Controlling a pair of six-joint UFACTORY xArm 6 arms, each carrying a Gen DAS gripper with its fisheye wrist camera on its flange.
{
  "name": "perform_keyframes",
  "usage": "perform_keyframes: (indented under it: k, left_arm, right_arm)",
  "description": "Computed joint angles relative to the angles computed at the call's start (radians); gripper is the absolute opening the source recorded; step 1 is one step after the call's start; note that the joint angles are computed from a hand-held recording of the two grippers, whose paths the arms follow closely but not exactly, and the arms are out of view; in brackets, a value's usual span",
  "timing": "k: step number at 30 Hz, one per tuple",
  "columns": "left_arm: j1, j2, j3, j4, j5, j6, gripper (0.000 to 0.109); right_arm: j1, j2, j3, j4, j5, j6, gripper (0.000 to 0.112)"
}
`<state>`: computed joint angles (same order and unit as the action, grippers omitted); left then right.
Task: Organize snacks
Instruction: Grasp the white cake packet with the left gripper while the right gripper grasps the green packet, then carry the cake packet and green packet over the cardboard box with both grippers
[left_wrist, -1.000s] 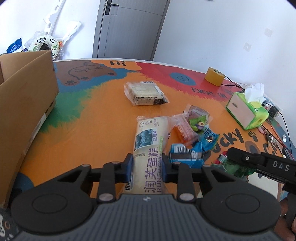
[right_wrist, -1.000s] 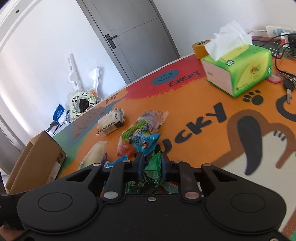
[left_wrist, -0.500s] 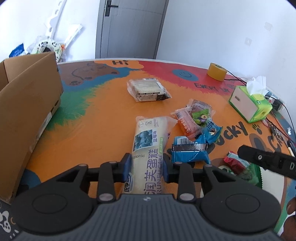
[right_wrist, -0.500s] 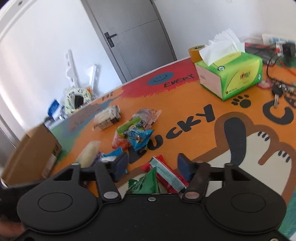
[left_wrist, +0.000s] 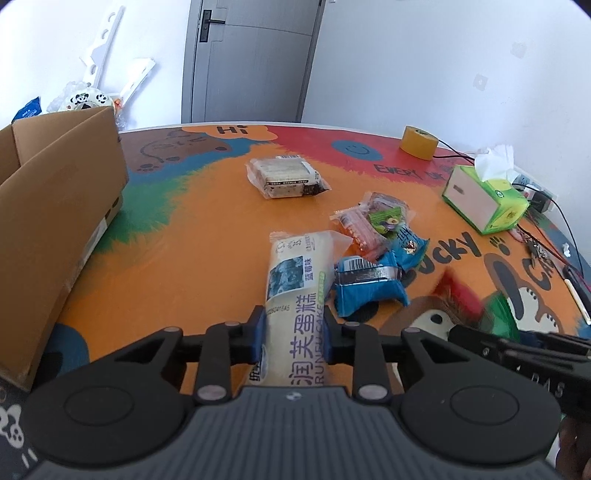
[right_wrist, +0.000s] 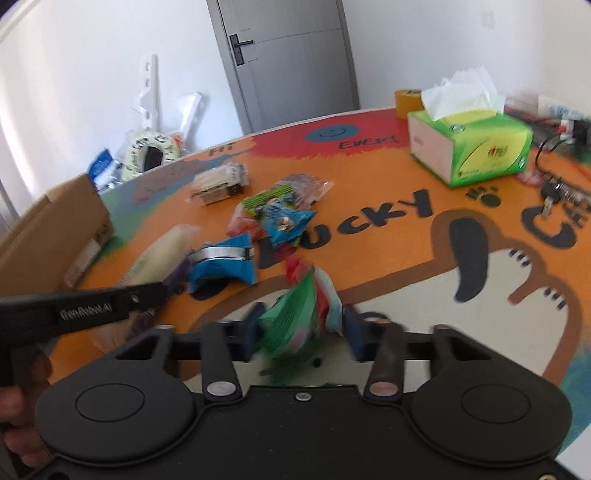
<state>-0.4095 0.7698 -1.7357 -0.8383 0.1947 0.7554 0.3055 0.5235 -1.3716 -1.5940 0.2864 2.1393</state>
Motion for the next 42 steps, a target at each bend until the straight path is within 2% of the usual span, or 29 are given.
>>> perform_keyframes:
  k: [7, 23, 34, 42]
  left_arm:
    - [0.003, -0.059, 0.055, -0.158, -0.02, 0.142, 0.027]
    - [0.038, -0.176, 0.121, -0.472, -0.037, 0.42, 0.027]
    - [0.093, -0.245, 0.127, -0.699, -0.036, 0.624, 0.027]
    - [0.152, -0.243, 0.089, -0.724, -0.055, 0.649, 0.027]
  right_arm:
    - [0.011, -0.026, 0.014, -0.137, -0.002, 0.171, 0.029]
    - [0.039, -0.046, -0.035, -0.323, 0.012, 0.395, 0.029]
    - [0.078, 0.015, -0.18, -0.328, -0.004, 0.36, 0.029]
    - [0.103, 0.101, -0.331, -0.291, -0.036, 0.286, 0.029]
